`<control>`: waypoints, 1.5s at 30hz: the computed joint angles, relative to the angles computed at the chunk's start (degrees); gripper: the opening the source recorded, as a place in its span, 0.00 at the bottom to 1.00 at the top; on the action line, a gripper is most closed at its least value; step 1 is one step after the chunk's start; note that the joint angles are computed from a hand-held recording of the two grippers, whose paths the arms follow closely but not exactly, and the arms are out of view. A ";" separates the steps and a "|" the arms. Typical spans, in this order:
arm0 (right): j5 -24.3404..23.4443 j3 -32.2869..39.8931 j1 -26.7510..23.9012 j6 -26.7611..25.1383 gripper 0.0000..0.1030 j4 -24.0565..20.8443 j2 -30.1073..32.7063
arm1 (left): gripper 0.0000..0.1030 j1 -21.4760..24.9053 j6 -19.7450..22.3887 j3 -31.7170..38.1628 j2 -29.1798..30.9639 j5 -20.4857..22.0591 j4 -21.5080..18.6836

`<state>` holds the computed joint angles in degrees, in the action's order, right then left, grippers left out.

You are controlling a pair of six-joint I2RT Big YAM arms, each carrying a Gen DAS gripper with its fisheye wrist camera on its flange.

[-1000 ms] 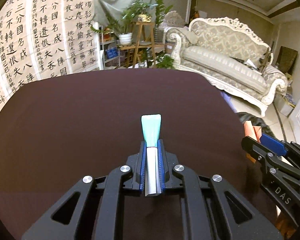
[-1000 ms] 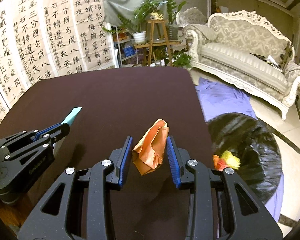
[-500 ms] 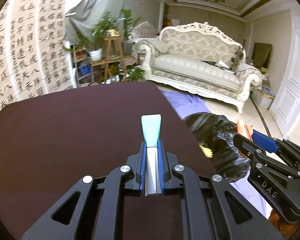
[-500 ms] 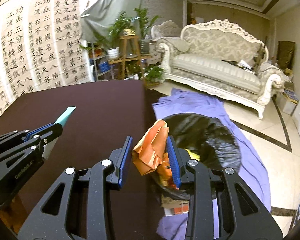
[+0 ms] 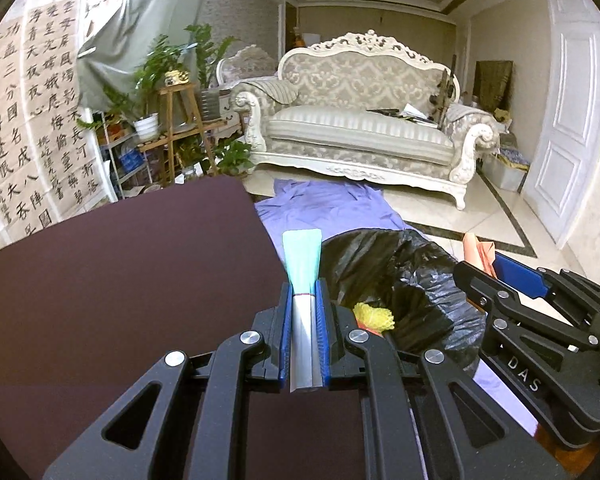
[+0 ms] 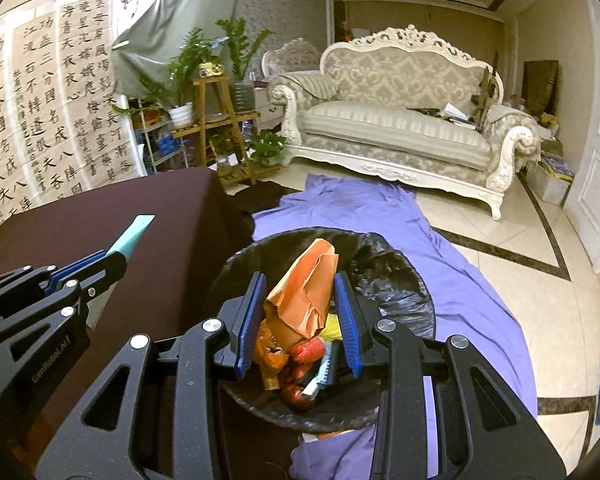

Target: Collect trash

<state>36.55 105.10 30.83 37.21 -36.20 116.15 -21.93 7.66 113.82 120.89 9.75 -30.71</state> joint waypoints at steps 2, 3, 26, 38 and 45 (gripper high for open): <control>-0.51 -0.07 -0.61 0.37 0.33 -0.16 0.25 | 0.12 -0.45 0.29 2.13 1.43 -0.48 -1.23; -0.76 0.40 -0.90 0.52 0.33 -0.55 0.64 | 0.12 -0.73 0.38 3.53 2.30 -0.84 -1.93; -1.11 0.75 -4.32 4.55 0.45 -2.40 2.49 | 0.68 -2.74 1.46 20.00 12.18 -3.67 -11.19; 2.33 -0.03 -2.88 5.63 0.61 -4.35 0.89 | 0.79 -1.88 -0.88 13.75 8.27 -6.17 -8.14; 4.07 -1.18 -0.63 7.79 0.68 -5.59 -0.74 | 0.81 -0.06 -0.77 4.15 1.99 -6.37 -4.19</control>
<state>40.62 103.92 30.20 45.01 -41.79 115.41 -21.98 6.89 117.97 122.88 3.38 -34.90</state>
